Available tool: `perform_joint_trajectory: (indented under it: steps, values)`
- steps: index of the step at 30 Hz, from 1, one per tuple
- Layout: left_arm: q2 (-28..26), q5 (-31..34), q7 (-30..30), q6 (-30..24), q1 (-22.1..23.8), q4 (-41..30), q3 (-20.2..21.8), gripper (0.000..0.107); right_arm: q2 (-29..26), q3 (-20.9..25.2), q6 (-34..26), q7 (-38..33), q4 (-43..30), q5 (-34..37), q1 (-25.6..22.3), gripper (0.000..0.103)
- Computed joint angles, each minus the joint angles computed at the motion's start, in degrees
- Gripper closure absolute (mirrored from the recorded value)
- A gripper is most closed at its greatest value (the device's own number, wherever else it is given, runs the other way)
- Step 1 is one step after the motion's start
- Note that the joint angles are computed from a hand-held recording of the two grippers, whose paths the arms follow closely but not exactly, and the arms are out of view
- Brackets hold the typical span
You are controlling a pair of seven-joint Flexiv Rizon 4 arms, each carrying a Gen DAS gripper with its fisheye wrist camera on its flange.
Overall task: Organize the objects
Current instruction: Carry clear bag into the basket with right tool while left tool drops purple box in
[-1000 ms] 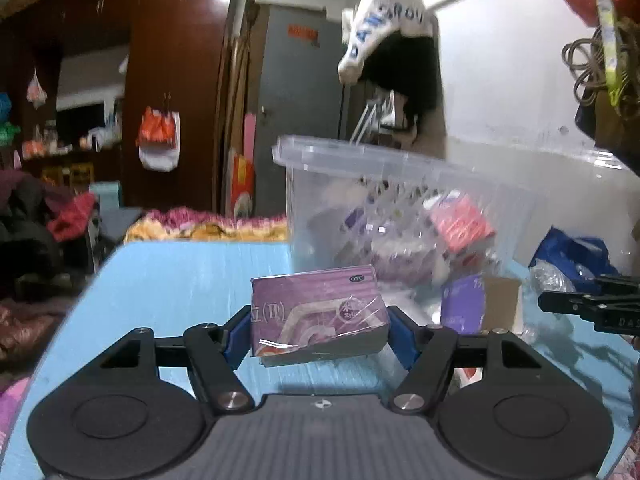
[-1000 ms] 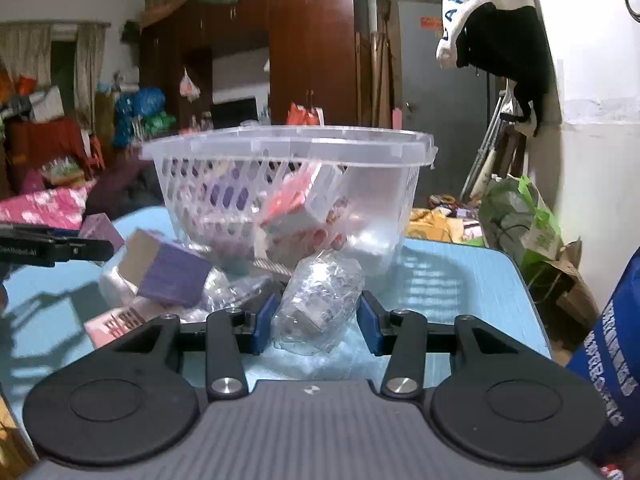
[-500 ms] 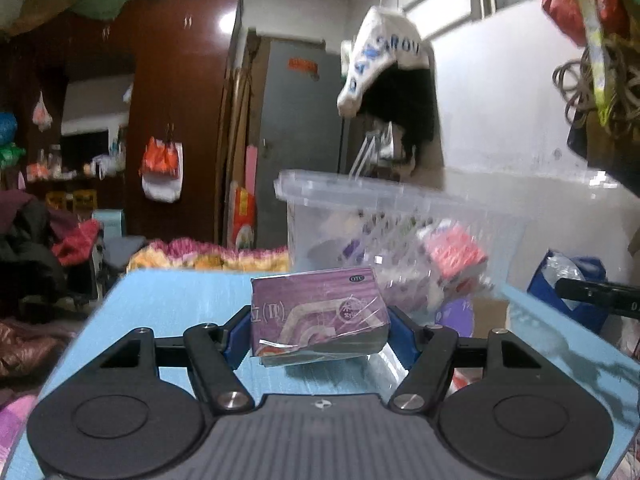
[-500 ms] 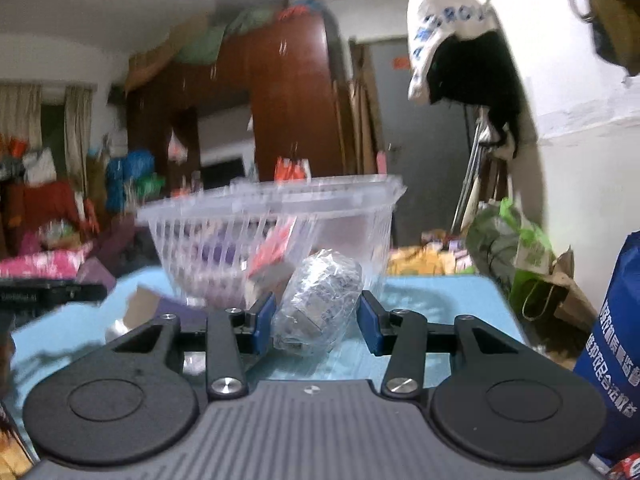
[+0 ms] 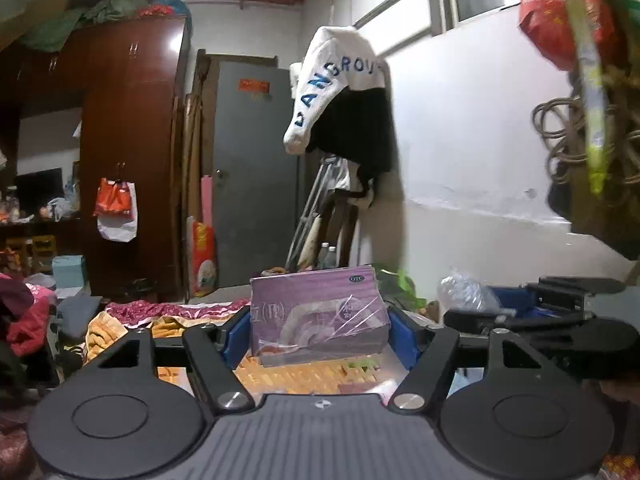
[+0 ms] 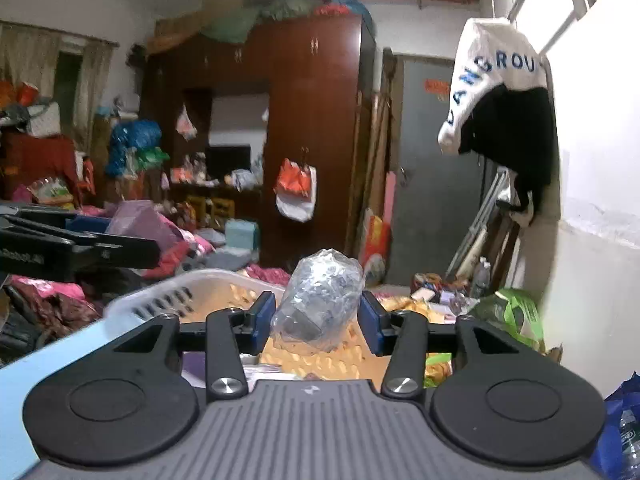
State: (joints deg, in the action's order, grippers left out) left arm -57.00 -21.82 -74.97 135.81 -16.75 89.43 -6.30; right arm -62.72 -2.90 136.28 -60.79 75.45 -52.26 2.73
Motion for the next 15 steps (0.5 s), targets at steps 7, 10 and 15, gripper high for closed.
perform_joint_trajectory:
  steps: [7, 10, 15]
  values:
    - [-0.36, 1.88, -3.14, -3.93, 3.23, 1.11, -2.95, 0.013, 0.03, 0.67, 0.86, -1.29, 2.71, 2.68, -0.73, 0.000]
    - [0.19, 8.89, -9.73, 6.28, 4.49, 9.49, -3.46, 0.013, 0.28, 1.24, 6.42, 1.17, 7.60, -1.72, -4.06, 0.000]
    - [-3.66, 4.09, -7.82, 10.90, -1.30, 14.51, -1.09, 0.014, -1.86, -0.31, 11.11, 0.04, 15.47, -0.13, -4.31, 0.000]
